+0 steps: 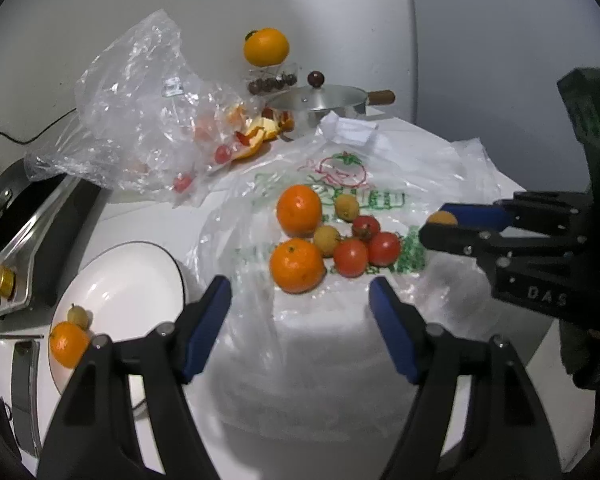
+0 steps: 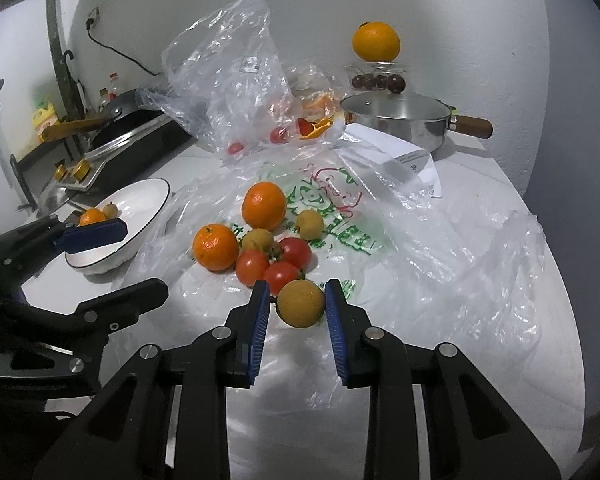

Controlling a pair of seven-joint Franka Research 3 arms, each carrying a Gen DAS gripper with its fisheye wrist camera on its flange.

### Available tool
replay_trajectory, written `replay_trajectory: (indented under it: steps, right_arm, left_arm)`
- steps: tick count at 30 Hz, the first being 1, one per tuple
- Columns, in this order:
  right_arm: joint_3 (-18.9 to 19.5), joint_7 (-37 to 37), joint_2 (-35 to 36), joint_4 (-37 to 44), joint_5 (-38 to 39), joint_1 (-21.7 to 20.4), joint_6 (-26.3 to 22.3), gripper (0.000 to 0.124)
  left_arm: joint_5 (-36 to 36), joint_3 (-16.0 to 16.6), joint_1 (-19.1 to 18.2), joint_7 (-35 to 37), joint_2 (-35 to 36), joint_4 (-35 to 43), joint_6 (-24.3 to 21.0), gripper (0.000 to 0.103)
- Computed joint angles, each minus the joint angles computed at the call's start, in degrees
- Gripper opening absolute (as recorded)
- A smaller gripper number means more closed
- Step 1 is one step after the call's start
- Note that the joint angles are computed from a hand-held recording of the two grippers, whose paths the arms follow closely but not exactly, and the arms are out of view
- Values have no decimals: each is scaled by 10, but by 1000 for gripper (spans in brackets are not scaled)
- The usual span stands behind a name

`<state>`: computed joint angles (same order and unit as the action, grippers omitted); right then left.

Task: Organize fruits
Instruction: 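Grasp another orange with the left tool while the right tool holds the yellow fruit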

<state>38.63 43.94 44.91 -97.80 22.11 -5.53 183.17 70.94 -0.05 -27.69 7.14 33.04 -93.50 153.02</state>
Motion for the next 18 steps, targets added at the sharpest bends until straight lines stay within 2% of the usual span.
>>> replay_trajectory:
  steps: [3, 5, 9, 14, 18]
  right_arm:
    - [1, -1, 9, 15, -1, 0, -6, 30]
    - [-2, -2, 13, 23, 1, 4, -10, 30]
    - [-16, -4, 19, 41, 9, 16, -20, 30]
    - [-39, -9, 24, 65, 26, 35, -36, 30]
    - [-52, -19, 26, 79, 42, 47, -47, 30]
  left_arm:
    - [-11, -1, 6, 19, 12, 15, 3, 72]
    - [-17, 1, 7, 26, 19, 22, 9, 66]
    - [-36, 6, 7, 47, 34, 38, 12, 64]
    - [-63, 11, 7, 82, 54, 61, 4, 54]
    - [-84, 16, 7, 104, 65, 73, 14, 51]
